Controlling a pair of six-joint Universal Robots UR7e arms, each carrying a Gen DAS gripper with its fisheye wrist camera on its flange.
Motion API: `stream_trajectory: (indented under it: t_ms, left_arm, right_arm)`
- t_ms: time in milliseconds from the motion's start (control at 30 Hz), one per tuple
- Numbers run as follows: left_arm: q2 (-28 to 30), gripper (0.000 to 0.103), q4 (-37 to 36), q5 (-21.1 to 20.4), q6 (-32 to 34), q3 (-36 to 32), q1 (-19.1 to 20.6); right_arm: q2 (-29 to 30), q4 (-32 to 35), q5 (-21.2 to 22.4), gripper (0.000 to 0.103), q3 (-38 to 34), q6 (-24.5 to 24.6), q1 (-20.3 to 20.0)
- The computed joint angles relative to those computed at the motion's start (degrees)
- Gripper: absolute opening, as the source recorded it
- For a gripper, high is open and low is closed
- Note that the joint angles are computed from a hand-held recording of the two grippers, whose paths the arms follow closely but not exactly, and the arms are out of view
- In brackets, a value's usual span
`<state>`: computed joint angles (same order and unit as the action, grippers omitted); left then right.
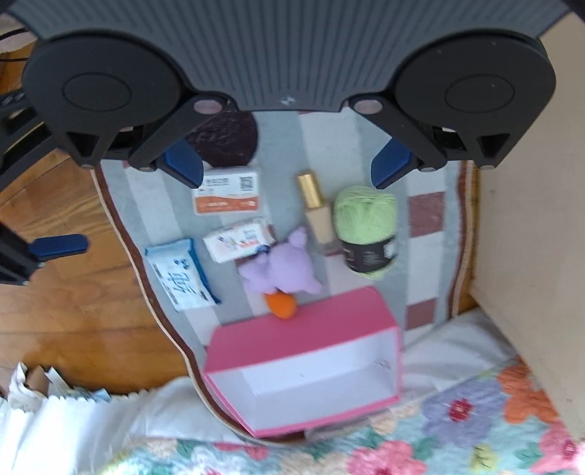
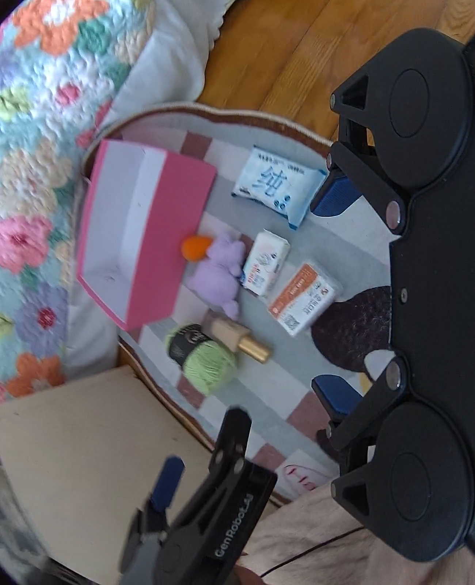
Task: Organize objects
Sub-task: 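Move the left tool down over the clear orange-labelled card box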
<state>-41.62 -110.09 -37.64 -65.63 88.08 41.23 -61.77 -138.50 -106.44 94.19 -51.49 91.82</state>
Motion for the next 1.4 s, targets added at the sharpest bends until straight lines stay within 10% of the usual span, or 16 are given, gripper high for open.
stream_trajectory:
  t_ms: [633,900,1133,1400]
  left_arm:
    - [4.8,0.099,-24.3,-6.1,13.5,3.0,7.7]
    - [6.5,0.098,-39.1,-9.5,18.9,6.4,11.0]
    - [8.0,0.075,-48.2,-12.4,21.3,8.1,13.3]
    - [9.5,0.051,-54.9,-14.5,21.7,8.9,14.5]
  right_arm:
    - [7.4,2.7,1.1,0.094,-3.8,2.2,-3.7]
    - [12.8,8.3,1.5,0.093,-8.6,11.7,-5.6]
    - [14.9,3.3,0.9,0.083,-7.0,14.5,-6.3]
    - [15.4,-11.3,0.3,0.066,-2.4,2.9,-5.8]
